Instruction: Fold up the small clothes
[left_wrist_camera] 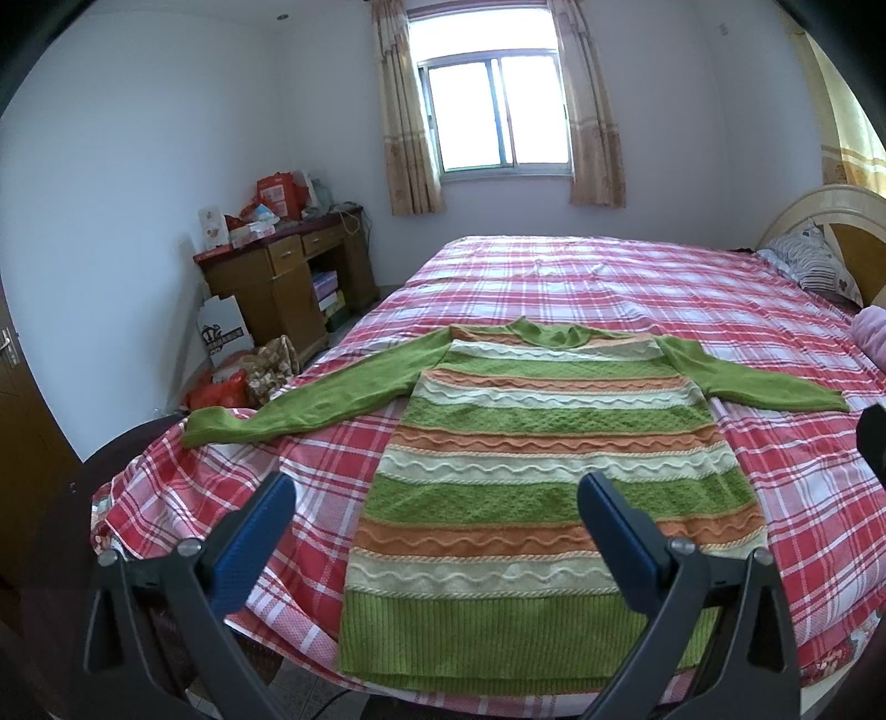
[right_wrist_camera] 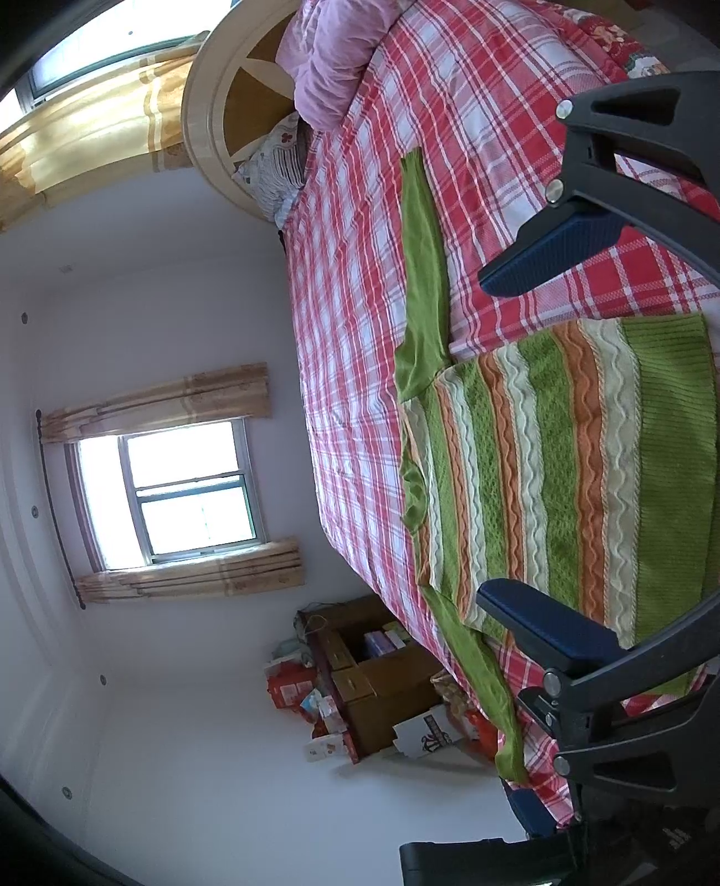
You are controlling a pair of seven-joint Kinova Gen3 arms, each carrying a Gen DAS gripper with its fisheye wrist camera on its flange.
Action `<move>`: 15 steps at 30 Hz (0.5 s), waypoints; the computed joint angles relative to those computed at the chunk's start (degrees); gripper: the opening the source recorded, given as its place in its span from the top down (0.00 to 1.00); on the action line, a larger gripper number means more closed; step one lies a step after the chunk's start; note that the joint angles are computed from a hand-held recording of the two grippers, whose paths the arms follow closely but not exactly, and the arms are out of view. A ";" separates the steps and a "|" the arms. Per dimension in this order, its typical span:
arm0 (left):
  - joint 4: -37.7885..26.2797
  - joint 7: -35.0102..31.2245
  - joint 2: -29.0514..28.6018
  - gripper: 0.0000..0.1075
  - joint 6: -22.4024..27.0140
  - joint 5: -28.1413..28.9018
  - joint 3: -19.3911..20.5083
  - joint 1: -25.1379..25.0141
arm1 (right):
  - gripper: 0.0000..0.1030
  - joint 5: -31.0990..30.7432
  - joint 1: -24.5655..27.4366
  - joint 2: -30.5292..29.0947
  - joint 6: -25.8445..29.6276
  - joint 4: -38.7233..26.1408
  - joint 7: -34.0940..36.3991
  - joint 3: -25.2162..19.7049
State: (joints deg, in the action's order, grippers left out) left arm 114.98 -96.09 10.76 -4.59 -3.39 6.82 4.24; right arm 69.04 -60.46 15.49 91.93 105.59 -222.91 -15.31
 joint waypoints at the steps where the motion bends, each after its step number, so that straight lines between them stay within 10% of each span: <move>1: -0.06 0.03 0.00 0.04 0.08 -0.06 0.07 -0.08 | 0.01 -0.01 0.03 -0.04 -0.04 -0.01 0.03 0.00; 15: 0.19 0.47 -0.03 0.04 0.04 -0.43 0.53 -0.44 | 0.01 -0.22 -0.01 0.17 -0.49 -0.31 0.18 0.15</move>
